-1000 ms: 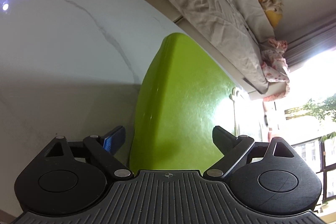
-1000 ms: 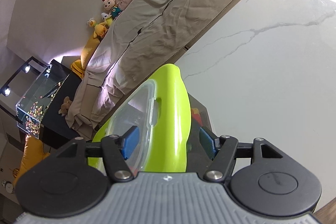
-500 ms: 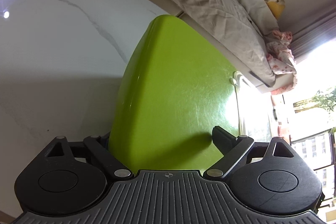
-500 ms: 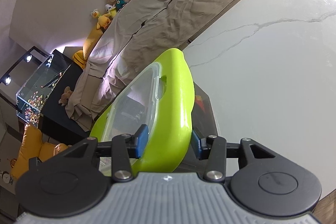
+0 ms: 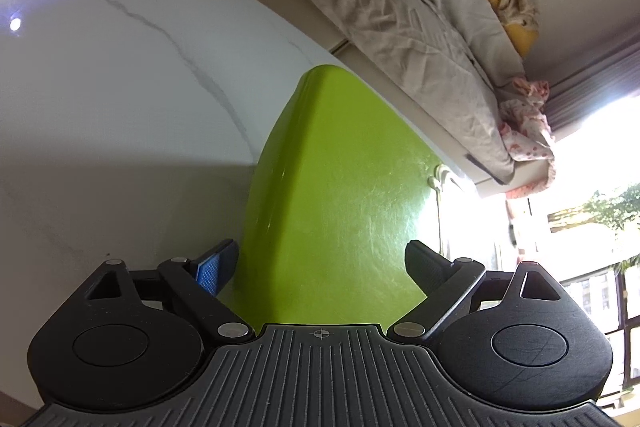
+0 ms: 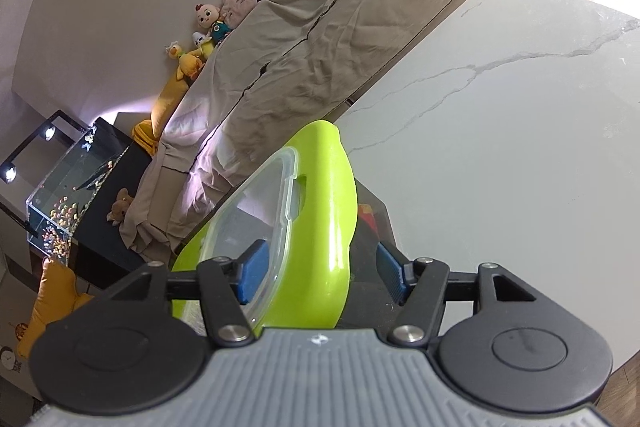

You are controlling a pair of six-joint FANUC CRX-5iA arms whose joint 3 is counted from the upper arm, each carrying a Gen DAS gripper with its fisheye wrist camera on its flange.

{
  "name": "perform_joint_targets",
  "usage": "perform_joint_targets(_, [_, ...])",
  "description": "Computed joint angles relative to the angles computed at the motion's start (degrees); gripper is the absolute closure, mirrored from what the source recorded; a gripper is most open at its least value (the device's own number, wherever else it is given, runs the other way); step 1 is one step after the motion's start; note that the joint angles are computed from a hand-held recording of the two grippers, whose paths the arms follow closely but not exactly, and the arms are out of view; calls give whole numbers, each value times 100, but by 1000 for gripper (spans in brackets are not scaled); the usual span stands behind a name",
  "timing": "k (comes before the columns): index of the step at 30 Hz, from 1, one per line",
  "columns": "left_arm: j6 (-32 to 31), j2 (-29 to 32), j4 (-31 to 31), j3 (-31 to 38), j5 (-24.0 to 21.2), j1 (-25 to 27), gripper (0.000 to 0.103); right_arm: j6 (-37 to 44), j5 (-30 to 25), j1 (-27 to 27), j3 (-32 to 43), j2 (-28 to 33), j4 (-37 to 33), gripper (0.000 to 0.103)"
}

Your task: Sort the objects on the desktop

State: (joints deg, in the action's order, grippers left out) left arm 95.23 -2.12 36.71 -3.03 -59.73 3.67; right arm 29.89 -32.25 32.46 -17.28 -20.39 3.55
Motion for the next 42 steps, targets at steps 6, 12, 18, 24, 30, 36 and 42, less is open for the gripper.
perform_joint_targets(6, [645, 252, -1523, 934, -290, -488, 12, 78, -43, 187, 68, 190, 331, 56])
perform_joint_targets(12, [720, 480, -1875, 1389, -477, -685, 12, 98, -149, 215, 219, 282, 391, 50])
perform_joint_targets(18, [27, 391, -1148, 921, -113, -429, 10, 101, -7, 7, 449, 573, 466, 42])
perform_joint_targets(24, [-426, 443, -657, 669, 90, -306, 10, 887, -402, -167, 1095, 1137, -44, 41])
perform_joint_targets(30, [-590, 621, -499, 725, 124, -273, 14, 1086, -453, -275, 1238, 1226, -310, 43])
perform_joint_targets(36, [-520, 782, -480, 849, 227, -273, 16, 1121, -459, -353, 1329, 1308, -370, 45])
perform_joint_targets(42, [-502, 809, -557, 896, 288, -309, 15, 1014, -233, -316, 1115, 1214, -233, 45])
